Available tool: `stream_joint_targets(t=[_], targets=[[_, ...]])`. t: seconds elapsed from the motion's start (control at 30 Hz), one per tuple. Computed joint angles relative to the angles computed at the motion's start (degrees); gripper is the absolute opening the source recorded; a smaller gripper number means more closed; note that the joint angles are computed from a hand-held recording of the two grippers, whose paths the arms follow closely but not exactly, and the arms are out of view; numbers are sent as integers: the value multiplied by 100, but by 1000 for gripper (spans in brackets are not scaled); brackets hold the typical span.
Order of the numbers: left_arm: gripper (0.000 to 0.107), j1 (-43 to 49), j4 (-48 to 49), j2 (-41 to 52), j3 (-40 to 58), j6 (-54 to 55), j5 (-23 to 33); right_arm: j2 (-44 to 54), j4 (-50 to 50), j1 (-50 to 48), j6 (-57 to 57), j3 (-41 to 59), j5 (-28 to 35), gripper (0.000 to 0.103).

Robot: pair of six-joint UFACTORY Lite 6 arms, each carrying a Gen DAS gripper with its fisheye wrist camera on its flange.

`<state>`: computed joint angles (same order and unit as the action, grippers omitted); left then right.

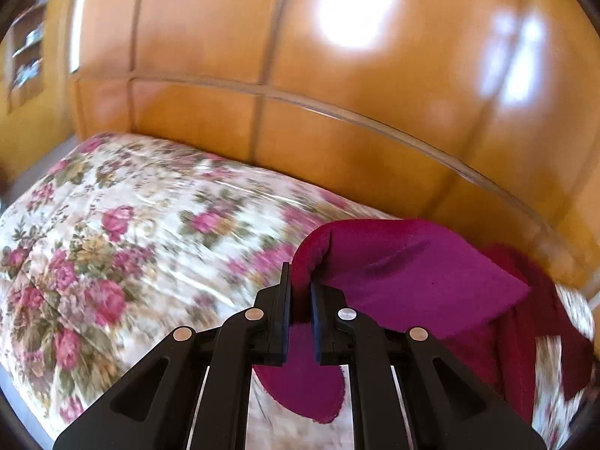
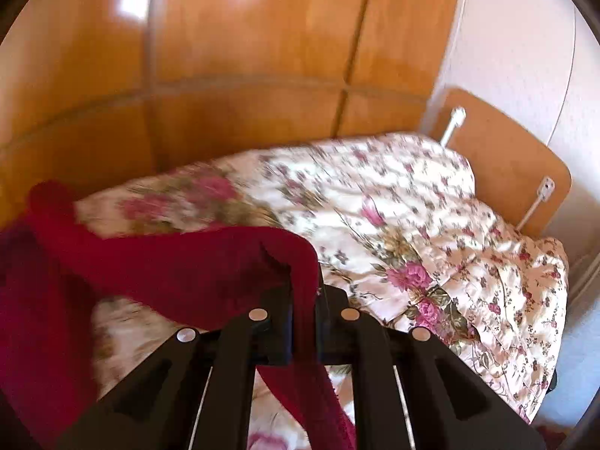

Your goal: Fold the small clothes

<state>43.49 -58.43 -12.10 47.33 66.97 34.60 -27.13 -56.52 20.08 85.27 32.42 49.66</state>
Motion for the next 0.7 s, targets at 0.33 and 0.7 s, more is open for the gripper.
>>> stream_joint_targets(t=[0.33, 0.7], targets=[[68, -386, 537, 1305, 1068, -1072, -1003, -146, -582, -89, 346, -301, 60, 97], [67, 183, 136, -550, -2284, 1459, 2775, -1726, 1257, 4560, 1919, -1506, -333, 58]])
